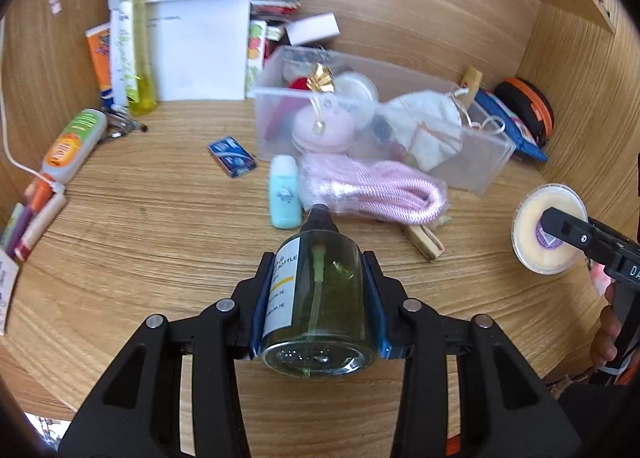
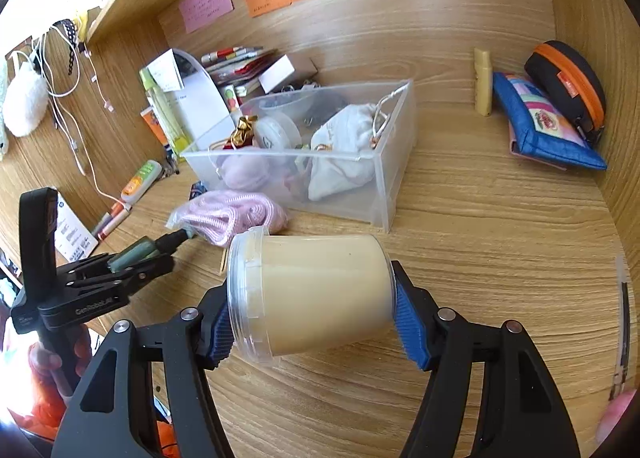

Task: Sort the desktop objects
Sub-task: 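Carry green bottle over clear box with left tool while right tool carries jar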

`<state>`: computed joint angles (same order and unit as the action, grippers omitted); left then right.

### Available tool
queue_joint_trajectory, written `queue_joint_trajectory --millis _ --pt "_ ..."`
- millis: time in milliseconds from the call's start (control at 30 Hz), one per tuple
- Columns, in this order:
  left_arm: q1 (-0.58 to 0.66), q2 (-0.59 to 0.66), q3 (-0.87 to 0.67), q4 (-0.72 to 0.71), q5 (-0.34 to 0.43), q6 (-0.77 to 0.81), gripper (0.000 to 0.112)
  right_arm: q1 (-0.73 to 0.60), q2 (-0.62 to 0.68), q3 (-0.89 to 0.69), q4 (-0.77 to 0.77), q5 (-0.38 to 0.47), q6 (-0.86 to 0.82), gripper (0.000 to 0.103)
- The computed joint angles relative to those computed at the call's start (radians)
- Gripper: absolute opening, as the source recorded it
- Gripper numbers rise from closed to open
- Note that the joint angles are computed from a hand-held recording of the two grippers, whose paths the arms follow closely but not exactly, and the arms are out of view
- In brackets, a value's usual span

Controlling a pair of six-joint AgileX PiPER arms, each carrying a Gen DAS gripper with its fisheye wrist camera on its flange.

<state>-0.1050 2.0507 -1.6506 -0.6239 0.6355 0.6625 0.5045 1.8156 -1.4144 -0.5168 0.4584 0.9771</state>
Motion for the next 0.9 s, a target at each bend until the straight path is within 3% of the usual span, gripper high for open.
queue_joint_trajectory --millis 367,733,900 --pt "0.041 -0.065 0.014 -0.071 -0.018 0.067 0.041 0.005 -0.051 0.003 -0.080 0.019 0.059 0.063" --pt "0.065 -0.008 -0.146 -0.123 0.073 0.077 0.041 0.001 -0.037 -0.063 -0.099 0.046 0.029 0.062" --pt "0.057 0.078 -0.321 -0.092 0.147 0.029 0.041 -0.002 -0.015 -0.133 -0.086 0.075 -0.024 0.062"
